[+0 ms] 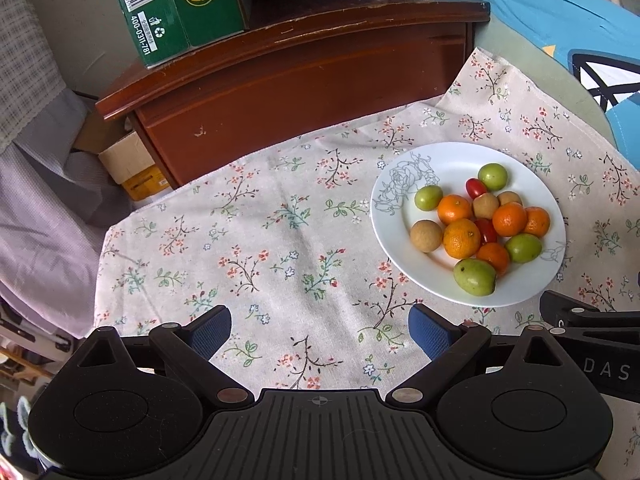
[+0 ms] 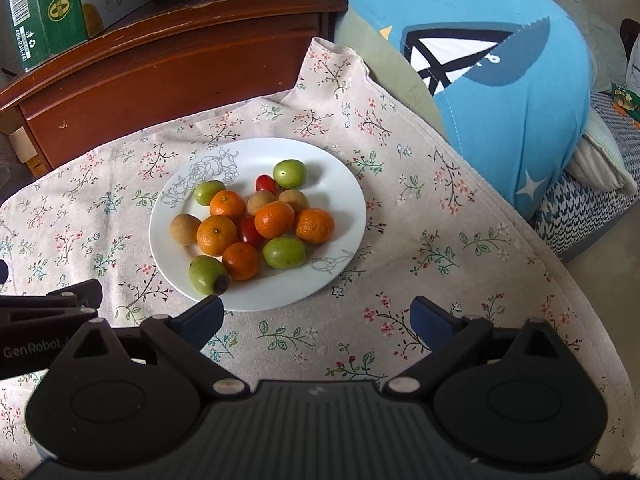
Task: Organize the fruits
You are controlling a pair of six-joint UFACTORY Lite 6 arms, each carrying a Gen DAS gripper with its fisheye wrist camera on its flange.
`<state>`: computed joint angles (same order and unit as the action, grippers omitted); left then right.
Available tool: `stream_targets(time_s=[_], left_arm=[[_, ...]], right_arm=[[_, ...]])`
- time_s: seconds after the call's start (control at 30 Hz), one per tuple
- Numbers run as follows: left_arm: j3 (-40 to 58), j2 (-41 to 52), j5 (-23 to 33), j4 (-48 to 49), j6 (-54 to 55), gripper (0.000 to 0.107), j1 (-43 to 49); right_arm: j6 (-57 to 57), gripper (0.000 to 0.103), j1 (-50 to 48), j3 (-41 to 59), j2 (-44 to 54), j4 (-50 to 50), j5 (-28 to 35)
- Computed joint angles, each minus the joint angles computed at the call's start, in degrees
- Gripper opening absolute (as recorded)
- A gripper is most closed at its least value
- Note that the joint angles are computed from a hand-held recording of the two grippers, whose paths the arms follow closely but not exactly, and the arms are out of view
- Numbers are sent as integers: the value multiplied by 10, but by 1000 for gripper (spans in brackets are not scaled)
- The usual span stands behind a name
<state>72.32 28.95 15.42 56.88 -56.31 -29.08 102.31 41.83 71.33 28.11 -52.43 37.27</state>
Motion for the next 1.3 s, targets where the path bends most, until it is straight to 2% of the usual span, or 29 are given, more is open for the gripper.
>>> stream_targets(time_s=[0.33, 0.5, 0.57, 0.63, 0.8, 0.97, 1.03, 1.1, 1.17, 1.23, 1.3], left_arm=[[-110, -86, -32, 42, -49, 97, 29], [-179, -141, -51, 54, -61, 97, 52], [-204, -162, -56, 63, -71, 97, 61], [-229, -187, -60, 84, -93, 97, 70], [-278, -234, -76, 73, -77, 97, 96], [-321, -279, -94, 12, -4, 97, 124], [-336, -295, -97, 30, -13, 97, 133], [-350, -311, -95, 73, -48, 97, 141], [-364, -325, -106, 77, -43, 97, 157], [-374, -331, -114, 93, -48, 97, 170], [-381, -325, -110, 146, -94, 97, 175]], right_arm=[[68, 99, 48, -43, -30, -69, -16], [161, 101, 73, -105, -61, -131, -44], [231, 102, 78, -138, -70, -189, -65], [268, 102, 84, -150, -63, -220, -73], [254, 102, 89, -141, -15, -235, -103], [321, 102, 92, -140, 15, -331, -123], [344, 103, 89, -132, 33, -369, -136], [351, 102, 100, -120, 55, -391, -113], [409, 102, 101, -117, 68, -449, -101], [433, 103, 105, -107, 85, -466, -76], [450, 103, 108, -100, 98, -481, -58]])
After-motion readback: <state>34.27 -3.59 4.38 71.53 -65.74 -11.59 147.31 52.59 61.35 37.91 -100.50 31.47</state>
